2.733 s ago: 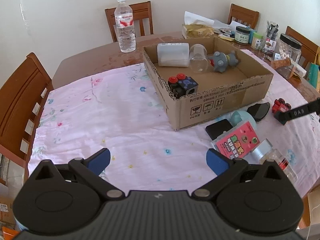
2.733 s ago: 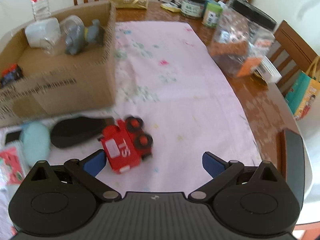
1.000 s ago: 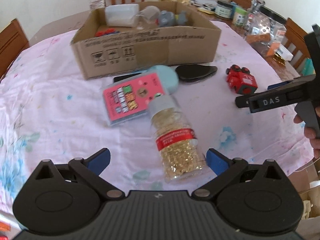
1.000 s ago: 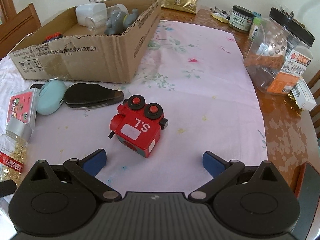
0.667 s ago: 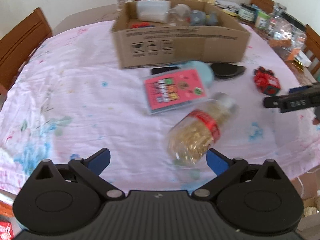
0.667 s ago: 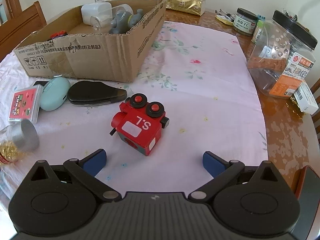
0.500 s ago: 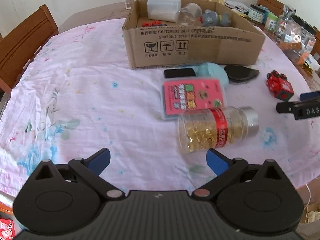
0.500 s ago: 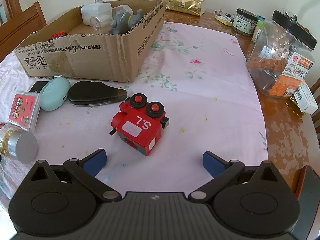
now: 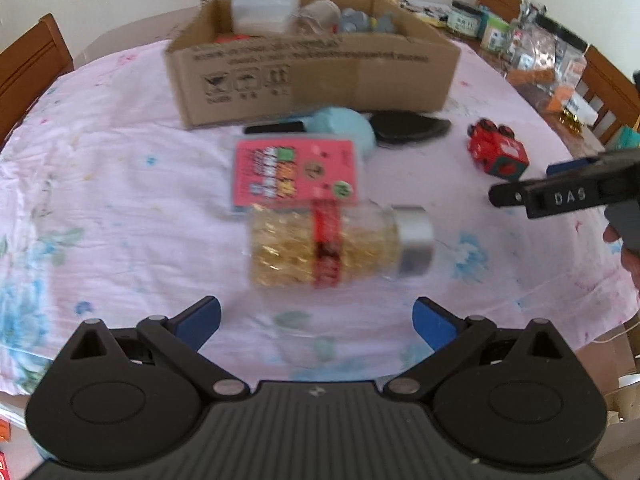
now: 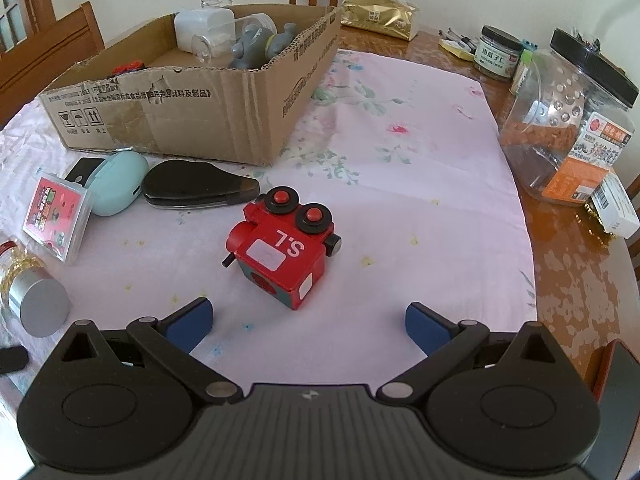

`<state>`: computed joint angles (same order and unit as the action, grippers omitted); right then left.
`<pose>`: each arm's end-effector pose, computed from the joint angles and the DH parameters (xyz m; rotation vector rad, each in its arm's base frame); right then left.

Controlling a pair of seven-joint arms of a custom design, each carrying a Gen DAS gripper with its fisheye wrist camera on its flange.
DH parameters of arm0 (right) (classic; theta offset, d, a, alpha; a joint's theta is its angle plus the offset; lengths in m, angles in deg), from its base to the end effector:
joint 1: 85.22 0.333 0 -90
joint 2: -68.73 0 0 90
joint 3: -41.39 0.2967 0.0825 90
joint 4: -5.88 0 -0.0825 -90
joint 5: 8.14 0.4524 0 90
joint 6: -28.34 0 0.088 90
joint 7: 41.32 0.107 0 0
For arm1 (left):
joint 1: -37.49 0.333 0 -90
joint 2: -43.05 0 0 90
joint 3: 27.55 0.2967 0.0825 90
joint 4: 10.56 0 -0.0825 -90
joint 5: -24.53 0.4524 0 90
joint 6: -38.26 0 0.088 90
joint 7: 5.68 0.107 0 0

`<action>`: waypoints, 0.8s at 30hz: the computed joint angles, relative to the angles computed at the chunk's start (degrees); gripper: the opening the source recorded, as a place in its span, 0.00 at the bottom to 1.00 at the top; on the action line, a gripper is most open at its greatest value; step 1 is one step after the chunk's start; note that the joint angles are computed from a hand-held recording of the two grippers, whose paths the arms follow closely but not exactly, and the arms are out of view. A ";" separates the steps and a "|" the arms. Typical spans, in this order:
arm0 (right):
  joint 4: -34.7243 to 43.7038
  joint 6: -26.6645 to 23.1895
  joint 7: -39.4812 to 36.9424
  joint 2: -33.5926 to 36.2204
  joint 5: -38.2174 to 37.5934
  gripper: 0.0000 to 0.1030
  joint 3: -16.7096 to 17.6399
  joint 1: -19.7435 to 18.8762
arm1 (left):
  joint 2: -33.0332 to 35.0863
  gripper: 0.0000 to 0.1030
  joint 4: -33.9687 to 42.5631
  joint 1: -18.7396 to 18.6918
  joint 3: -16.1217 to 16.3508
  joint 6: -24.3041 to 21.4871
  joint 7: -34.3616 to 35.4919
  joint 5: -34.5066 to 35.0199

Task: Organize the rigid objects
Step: 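Grasp the red S.L train with the right tool while the left tool grasps the gold capsule bottle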

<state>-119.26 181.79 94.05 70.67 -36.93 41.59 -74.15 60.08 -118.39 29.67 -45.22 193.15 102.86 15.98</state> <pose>0.6122 0.1372 0.3600 -1.7395 2.1170 -0.6139 0.6510 -0.2918 0.3616 -1.3031 2.5104 -0.7533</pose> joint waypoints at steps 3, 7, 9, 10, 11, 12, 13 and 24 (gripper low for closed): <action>-0.58 0.91 -1.33 -0.30 0.45 1.00 -0.03 -0.15 | 0.31 0.99 -1.01 -2.37 1.55 4.12 -4.56 4.38; -1.62 2.59 -2.09 -0.79 0.00 1.00 -0.03 -0.43 | 1.59 0.99 -0.37 -3.76 2.45 6.82 -10.42 8.49; -2.06 3.23 -2.37 -1.01 -0.16 1.00 0.03 -0.58 | 2.34 0.99 0.25 -4.30 2.84 7.68 -13.09 10.58; -2.18 3.45 -2.60 -1.07 -0.11 1.00 0.06 -0.66 | 2.59 0.99 0.45 -4.86 3.40 8.13 -15.03 12.00; -2.27 3.63 -2.75 -1.11 -0.11 1.00 0.09 -0.72 | 2.83 0.99 0.71 -5.57 4.13 8.47 -17.27 13.66; -2.45 3.76 -2.71 -1.25 -0.22 1.00 0.14 -0.75 | 2.99 0.99 0.87 -6.04 4.62 8.79 -19.03 15.18; -2.51 3.87 -2.69 -1.27 -0.29 1.00 0.18 -0.81 | 2.99 0.99 0.82 -7.12 5.83 9.49 -21.70 17.64; -3.09 4.97 -1.27 -1.44 -1.97 1.00 0.34 -1.10 | 2.91 0.91 0.90 -5.16 3.92 11.75 -25.87 23.21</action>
<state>-122.35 186.76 92.77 69.24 -38.89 41.94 -75.25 62.99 -117.49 24.51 -41.30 204.90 76.99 39.19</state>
